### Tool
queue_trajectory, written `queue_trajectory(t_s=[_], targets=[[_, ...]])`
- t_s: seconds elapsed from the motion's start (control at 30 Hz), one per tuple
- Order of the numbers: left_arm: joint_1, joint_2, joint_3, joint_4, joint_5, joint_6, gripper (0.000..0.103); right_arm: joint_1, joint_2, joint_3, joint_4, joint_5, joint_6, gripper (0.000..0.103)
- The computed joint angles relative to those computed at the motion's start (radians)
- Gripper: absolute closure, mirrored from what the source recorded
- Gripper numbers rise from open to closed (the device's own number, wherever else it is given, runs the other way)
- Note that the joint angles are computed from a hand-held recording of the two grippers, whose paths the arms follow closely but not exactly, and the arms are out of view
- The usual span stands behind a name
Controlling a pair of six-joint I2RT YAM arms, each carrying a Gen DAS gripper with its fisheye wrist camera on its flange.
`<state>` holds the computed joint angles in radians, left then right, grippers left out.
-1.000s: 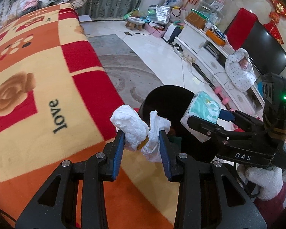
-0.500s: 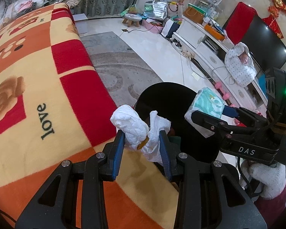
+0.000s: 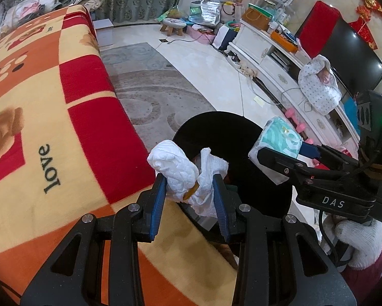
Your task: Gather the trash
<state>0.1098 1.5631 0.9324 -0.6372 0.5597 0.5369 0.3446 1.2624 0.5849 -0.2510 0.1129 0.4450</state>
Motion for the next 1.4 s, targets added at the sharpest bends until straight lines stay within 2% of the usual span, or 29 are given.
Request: queue_trajectory(t_s=[0.27, 0.37, 0.53, 0.73, 1.2, 1.4], targets=[[0.004, 0.015, 0.009, 0.0, 0.026, 0.021, 0.067, -0.016, -0.007, -0.005, 0.0, -0.003, -0.001, 0.026], [0.003, 0.006, 0.005, 0.008, 0.033, 0.016, 0.064, -0.028, -0.016, -0.009, -0.001, -0.011, 0.006, 0.025], [0.022, -0.003, -0.003, 0.018, 0.049, 0.014, 0.052, -0.032, -0.055, -0.021, -0.006, -0.012, 0.018, 0.024], [0.041, -0.058, -0.044, 0.075, 0.028, -0.013, 0.05, 0.0, -0.095, -0.018, -0.024, 0.024, 0.038, 0.019], [0.24, -0.274, -0.099, 0.078, 0.079, 0.047, 0.05, 0.286, -0.173, 0.041, -0.104, 0.342, 0.146, 0.019], [0.332, -0.326, -0.091, 0.025, 0.147, 0.116, 0.05, 0.415, -0.145, 0.098, -0.156, 0.466, 0.205, 0.019]])
